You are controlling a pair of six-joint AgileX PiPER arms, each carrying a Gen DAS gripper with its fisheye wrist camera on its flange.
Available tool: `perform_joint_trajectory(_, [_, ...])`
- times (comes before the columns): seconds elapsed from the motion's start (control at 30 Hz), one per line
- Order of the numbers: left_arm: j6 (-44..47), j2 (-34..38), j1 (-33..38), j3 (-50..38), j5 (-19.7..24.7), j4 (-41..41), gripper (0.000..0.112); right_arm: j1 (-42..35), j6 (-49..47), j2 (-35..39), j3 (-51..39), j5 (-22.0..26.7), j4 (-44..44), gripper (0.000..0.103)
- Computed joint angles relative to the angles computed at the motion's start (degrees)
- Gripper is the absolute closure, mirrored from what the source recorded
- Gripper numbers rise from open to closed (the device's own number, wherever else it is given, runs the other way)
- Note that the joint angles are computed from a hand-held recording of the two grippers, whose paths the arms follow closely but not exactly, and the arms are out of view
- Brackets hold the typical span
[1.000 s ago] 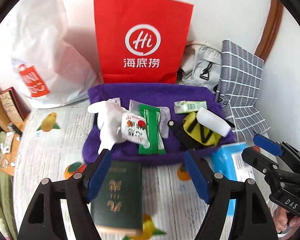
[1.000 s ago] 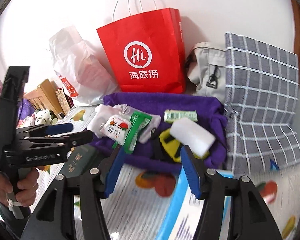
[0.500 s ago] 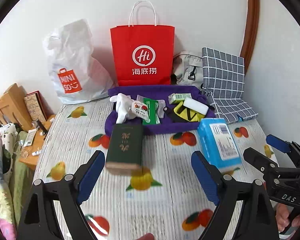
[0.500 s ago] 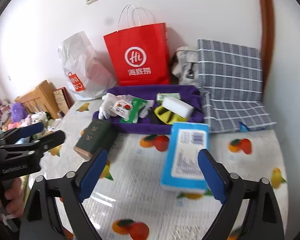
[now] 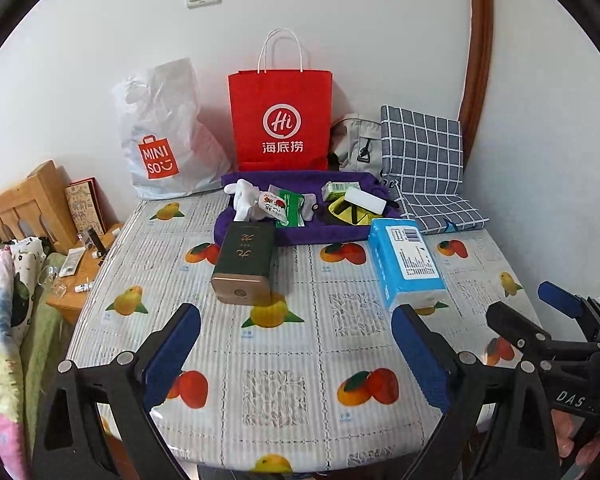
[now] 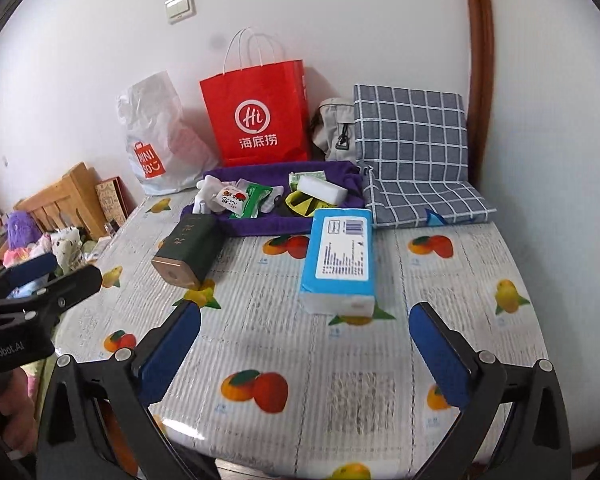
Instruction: Organize soft objects
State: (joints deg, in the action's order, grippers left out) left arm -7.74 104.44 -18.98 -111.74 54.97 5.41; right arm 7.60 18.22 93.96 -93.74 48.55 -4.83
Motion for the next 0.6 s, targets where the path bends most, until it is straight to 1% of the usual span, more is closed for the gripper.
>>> perform_joint_trajectory(0.23, [-2.3,-3.7,-1.4,4.8,-1.5,2.3,0.015,0.2,1.8,-4.0,3.4,0.2,-1.7,0.001])
perform_joint_trajectory(0.6, [-2.3,-5.2,-1.9,6.2,-2.0,2.3,0.015,1.2,2.7,-5.5,4.2,0.3,-3.2,0.001])
